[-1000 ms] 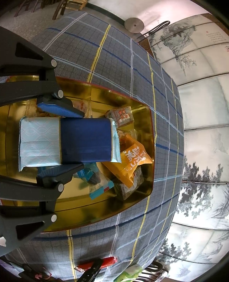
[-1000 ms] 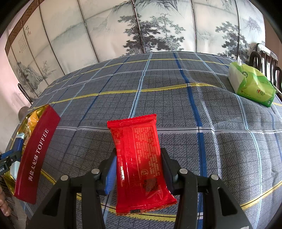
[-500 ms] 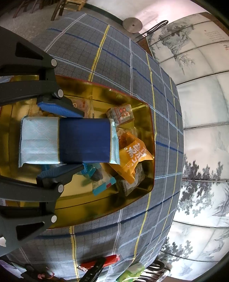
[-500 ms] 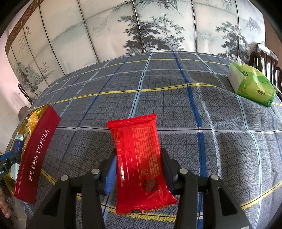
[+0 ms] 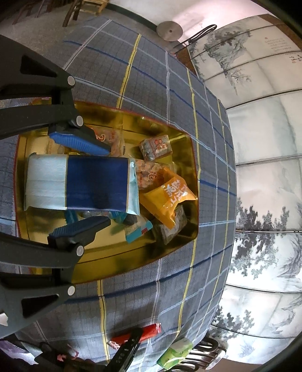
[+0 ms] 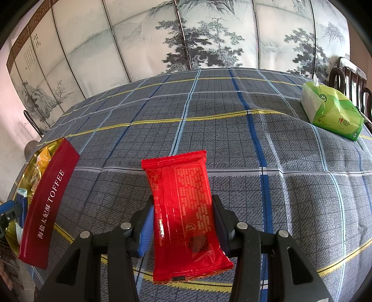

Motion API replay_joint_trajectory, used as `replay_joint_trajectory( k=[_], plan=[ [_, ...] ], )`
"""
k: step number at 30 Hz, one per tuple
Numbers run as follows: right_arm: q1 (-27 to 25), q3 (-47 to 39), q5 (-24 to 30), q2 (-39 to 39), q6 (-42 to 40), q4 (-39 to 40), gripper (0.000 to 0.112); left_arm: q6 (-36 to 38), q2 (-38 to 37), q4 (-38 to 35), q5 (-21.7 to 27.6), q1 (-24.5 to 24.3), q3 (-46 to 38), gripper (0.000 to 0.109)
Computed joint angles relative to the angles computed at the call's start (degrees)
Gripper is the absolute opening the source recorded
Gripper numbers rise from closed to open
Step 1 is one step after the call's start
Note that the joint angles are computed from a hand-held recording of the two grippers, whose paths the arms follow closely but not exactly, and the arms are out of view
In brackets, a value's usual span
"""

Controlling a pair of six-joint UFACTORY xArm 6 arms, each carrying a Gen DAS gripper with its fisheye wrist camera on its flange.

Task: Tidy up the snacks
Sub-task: 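Lower the tissue pack into the tray and open the left gripper, then carry the red packet into the gold tray and open the right gripper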

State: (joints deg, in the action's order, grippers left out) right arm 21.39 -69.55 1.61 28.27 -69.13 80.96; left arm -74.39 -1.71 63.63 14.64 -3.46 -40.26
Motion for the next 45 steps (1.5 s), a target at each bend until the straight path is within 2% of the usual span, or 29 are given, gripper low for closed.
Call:
replay_joint_trajectory(
  k=[6,12,19,29,33,38,45],
  plan=[
    [0.0,0.0,0.0,0.0,0.1,-0.1,0.046,-0.9,-2.6,1.0,0.1,-0.3,1.2,0.058],
    [0.0,-0.1,-0.1,0.0,0.1,0.0,0.046,-2.1,-5.6,2.4,-1.0,2.0,3.7,0.058],
    [-0.4,-0.1,0.7,-0.3,-3.6,3.9,0.046,-1.0,-7.3,-0.2,-1.4,5.0,6.0,0.058],
    [-0.4,2.9,3.7,-4.1,-7.2,8.3,0.046,-0.7,-8.0,-0.8,-0.9,5.3,6.8,0.058],
    [-0.4,4.5,6.5,-6.7,-7.8,9.3,0.046,-0.8,-8.7,-0.5,-0.8,5.3,7.1,0.058],
    [1.7,5.4,9.0,-9.3,-8.9,9.7,0.046,-1.5,-9.3,0.6,0.5,4.7,7.1,0.058],
    [6.0,4.9,12.2,-11.1,-6.1,5.2,0.046,-3.2,-10.1,2.8,1.9,4.3,7.3,0.062]
  ],
)
